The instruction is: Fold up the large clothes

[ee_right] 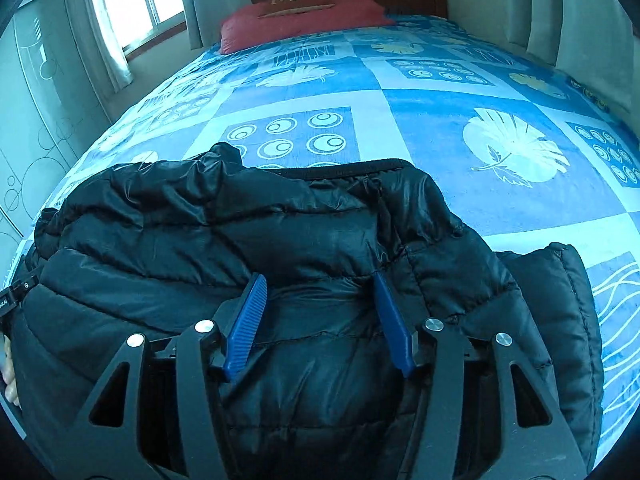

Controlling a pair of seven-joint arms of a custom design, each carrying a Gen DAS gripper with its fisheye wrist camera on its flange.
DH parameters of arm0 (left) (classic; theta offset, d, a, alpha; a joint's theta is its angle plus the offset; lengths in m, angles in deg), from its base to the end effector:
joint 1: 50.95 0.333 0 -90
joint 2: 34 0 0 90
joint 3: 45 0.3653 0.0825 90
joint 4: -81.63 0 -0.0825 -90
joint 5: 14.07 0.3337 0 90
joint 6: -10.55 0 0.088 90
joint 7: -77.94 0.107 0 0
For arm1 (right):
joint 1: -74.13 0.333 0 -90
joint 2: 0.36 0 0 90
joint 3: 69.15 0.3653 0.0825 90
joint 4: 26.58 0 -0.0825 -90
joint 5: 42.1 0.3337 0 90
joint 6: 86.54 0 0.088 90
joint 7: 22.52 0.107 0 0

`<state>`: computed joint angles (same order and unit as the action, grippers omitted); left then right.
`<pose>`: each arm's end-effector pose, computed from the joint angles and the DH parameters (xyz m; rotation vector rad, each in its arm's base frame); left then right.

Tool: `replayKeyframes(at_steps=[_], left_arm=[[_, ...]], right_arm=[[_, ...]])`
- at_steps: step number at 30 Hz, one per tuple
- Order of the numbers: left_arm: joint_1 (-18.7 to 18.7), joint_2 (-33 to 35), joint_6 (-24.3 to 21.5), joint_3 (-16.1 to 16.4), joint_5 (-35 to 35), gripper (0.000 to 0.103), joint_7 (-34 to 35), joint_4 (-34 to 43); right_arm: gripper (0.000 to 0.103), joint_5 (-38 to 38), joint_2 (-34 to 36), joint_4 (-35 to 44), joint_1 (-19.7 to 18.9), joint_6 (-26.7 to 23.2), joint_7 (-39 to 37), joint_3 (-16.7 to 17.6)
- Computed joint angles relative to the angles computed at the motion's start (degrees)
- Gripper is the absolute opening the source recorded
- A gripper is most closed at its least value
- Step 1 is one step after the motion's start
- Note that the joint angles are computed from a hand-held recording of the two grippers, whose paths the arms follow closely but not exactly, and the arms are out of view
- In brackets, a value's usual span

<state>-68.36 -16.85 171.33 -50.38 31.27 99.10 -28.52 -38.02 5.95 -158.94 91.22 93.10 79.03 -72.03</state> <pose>0.5662 -0.2679 0.4708 -1.9678 1.7119 -0.7592 0.5256 0.1276 0.4678 -1.7371 1.7762 -0.4706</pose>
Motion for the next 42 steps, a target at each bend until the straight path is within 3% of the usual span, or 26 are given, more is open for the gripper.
replayKeyframes(at_steps=[2, 4, 7, 10, 14, 19, 23, 26, 34, 35, 39, 42], left_arm=[[0.44, -0.54, -0.69, -0.69, -1.27, 0.072, 1.67, -0.23], [1.04, -1.98, -1.23, -1.63, -3.23, 0.072, 3.83, -0.98], [1.73, -6.1, 1.01, -1.7, -3.4, 0.072, 3.27, -5.06], [2.32, -11.4, 2.28, -1.26, 0.38, 0.072, -1.94, -10.34], [4.99, -18.88, 2.55, -3.04, 4.92, 0.073, -9.2, -18.12], [8.98, -27.74, 0.77, -7.2, 8.73, 0.077, -19.18, -27.52], [11.11, -33.54, 3.53, -8.94, 6.56, 0.077, -25.62, -35.33], [12.12, -36.09, 8.43, -9.41, 2.51, 0.078, -27.55, -40.49], [21.88, -34.19, 25.39, -17.0, -0.91, 0.08, -31.72, -45.92], [23.56, -33.55, 26.26, -18.7, -1.34, 0.08, -31.45, -45.66], [39.21, -34.06, 31.69, -33.39, -5.24, 0.08, -30.58, -46.2], [43.63, -34.42, 32.65, -38.07, -9.14, 0.079, -29.0, -46.57]], right_arm=[[0.055, 3.13, -1.05, 0.05, -1.87, -0.81, -2.71, 2.15], [0.055, 0.84, -3.15, -0.93, -1.0, -1.29, 0.4, 0.69], [0.056, 5.87, -7.89, -4.44, -3.08, -0.79, -2.35, 2.92], [0.06, 0.45, -13.4, -9.46, -8.08, -0.29, 2.45, 6.16], [0.063, 0.53, -20.7, -15.9, -12.36, -1.55, 2.85, 8.89], [0.069, 6.4, -30.18, -24.88, -12.35, -3.2, 1.75, 7.39], [0.07, 10.24, -35.77, -30.22, -12.53, -4.11, 1.62, 6.37], [0.071, 14.6, -38.23, -33.14, -8.61, -3.76, 1.0, 2.76], [0.072, 26.92, -37.88, -35.48, 7.54, 0.8, -3.63, -8.89], [0.072, 28.24, -37.51, -35.42, 9.89, 1.4, -4.11, -10.56], [0.076, 30.58, -36.05, -35.56, 12.82, 4.53, -4.36, -11.42], [0.076, 30.34, -34.97, -35.65, 11.76, 5.94, -3.1, -9.44]])
